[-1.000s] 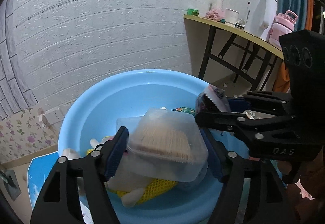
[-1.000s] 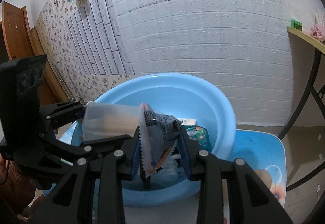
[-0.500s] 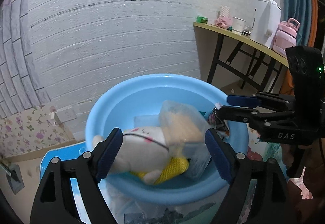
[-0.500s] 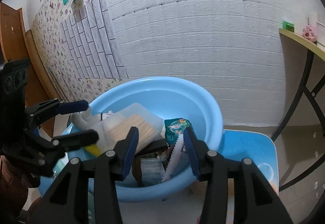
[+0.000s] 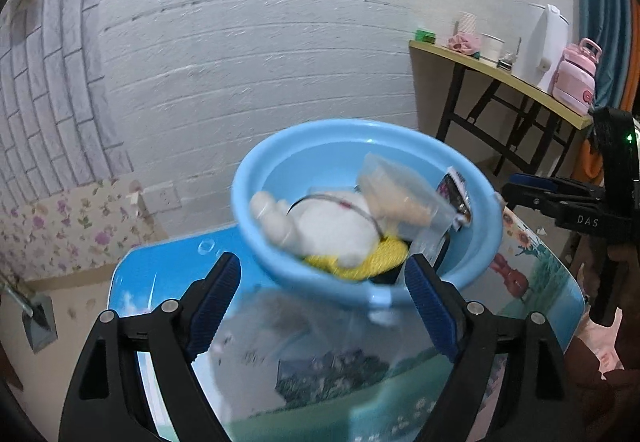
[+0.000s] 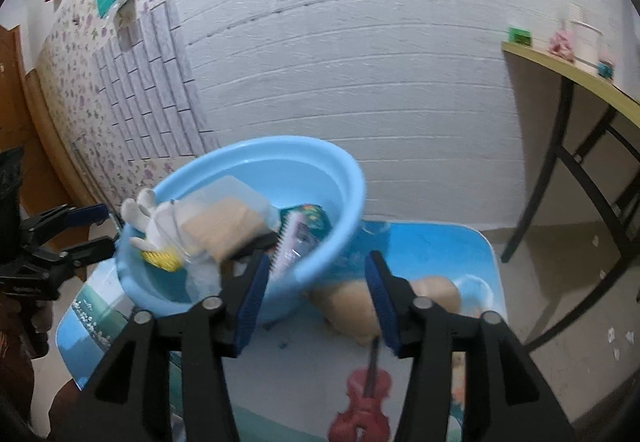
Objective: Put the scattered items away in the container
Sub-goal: 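Open both tools to release the silver packet and toothpick box into the basin, then grasp the tan plush dog with the right tool while the left tool grasps the clear plastic bag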
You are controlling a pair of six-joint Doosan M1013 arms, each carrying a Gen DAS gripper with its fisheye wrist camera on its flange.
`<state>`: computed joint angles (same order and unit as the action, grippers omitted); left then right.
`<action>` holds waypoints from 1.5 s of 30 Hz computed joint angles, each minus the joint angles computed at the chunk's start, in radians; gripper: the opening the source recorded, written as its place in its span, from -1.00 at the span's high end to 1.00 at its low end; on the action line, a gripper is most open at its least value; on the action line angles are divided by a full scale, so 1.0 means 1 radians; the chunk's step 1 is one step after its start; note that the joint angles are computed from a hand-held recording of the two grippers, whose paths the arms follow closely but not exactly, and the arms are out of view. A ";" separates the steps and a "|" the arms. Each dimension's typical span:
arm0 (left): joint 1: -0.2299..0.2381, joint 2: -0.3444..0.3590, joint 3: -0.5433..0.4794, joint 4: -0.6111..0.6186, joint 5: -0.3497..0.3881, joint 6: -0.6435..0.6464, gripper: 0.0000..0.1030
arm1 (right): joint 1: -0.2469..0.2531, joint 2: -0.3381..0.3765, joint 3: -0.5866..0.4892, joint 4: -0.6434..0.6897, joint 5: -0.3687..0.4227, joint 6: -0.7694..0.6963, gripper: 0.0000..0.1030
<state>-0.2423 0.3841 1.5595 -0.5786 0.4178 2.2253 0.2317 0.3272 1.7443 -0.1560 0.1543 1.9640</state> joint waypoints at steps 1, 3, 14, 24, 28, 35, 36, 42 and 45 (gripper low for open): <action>0.003 -0.002 0.007 0.003 0.001 -0.009 -0.67 | -0.001 -0.003 0.008 -0.065 0.006 0.077 -0.07; 0.005 -0.004 0.015 0.036 0.001 -0.051 -0.68 | -0.005 -0.006 0.016 -0.085 0.016 0.115 -0.08; 0.015 0.041 0.003 0.148 0.066 -0.167 -0.70 | -0.020 0.036 -0.004 -0.064 0.141 0.134 -0.70; 0.003 0.092 -0.054 0.165 0.113 -0.154 -0.79 | -0.023 0.070 -0.037 -0.085 0.160 0.094 -0.99; 0.002 0.104 -0.069 0.114 0.128 -0.092 -0.81 | -0.025 0.093 -0.072 -0.069 0.199 0.038 -1.00; -0.010 0.132 -0.097 0.131 0.158 -0.072 -0.90 | -0.029 0.125 -0.120 -0.043 0.237 -0.048 -1.00; -0.010 0.136 -0.100 0.132 0.167 -0.074 -0.90 | -0.026 0.129 -0.126 -0.052 0.248 -0.050 -1.00; -0.007 0.136 -0.100 0.162 0.168 -0.075 -0.43 | -0.028 0.138 -0.135 0.019 0.273 -0.122 -1.00; -0.002 0.131 -0.098 0.171 0.171 -0.084 -0.30 | -0.028 0.147 -0.142 0.069 0.295 -0.179 -0.63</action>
